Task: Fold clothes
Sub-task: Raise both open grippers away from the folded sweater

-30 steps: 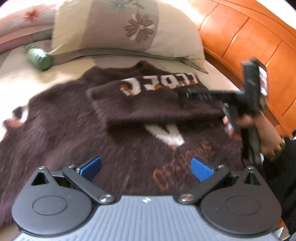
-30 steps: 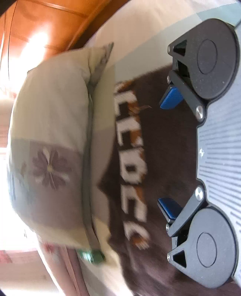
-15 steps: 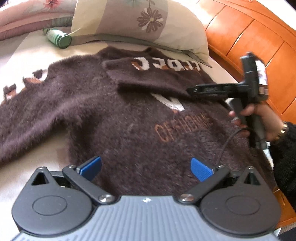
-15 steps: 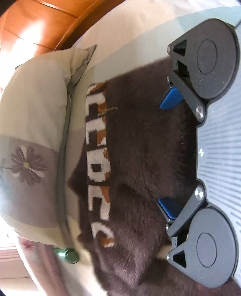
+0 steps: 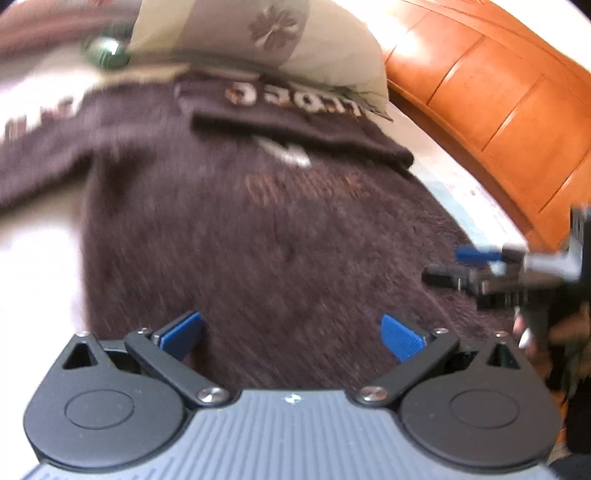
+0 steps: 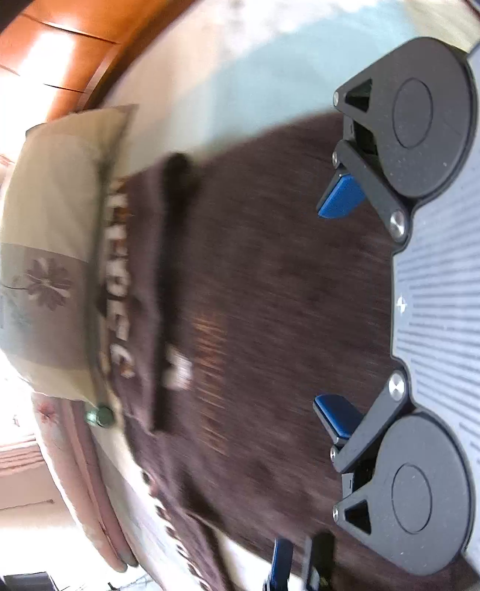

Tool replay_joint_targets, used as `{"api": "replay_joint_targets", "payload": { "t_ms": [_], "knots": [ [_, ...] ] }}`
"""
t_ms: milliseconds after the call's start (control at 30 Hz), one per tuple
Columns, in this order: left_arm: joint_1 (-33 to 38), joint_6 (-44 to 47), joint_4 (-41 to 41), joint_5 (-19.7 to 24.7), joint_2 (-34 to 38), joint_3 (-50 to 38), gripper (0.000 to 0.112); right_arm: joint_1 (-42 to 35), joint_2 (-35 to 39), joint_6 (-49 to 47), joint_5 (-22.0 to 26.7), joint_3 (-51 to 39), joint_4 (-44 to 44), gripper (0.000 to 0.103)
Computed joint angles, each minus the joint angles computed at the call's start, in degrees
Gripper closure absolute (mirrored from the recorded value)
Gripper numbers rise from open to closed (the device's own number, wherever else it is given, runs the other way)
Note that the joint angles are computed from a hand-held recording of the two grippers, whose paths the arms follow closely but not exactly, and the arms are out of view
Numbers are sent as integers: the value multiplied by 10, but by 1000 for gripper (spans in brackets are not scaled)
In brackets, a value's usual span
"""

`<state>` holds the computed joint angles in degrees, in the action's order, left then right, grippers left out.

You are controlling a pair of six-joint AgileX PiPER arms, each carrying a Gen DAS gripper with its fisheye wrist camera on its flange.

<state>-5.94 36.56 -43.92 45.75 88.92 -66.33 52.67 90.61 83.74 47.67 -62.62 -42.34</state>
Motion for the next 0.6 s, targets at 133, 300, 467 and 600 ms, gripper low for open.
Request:
{"api": "replay_joint_targets", "payload": {
  "t_ms": [133,300,467,600],
  "knots": [
    [0,21,-20,-38,-40,55,10,60,6,81,39,25,-43,0],
    [38,33,-38,-3,-62,58,10,70,0,87,48,26,-31,0],
    [114,60,-110,4,-65,59,10,74,12,81,61,14,-27,0],
    [194,56,-146,13,-42,47,10,74,15,78,67,7,-22,0]
  ]
}}
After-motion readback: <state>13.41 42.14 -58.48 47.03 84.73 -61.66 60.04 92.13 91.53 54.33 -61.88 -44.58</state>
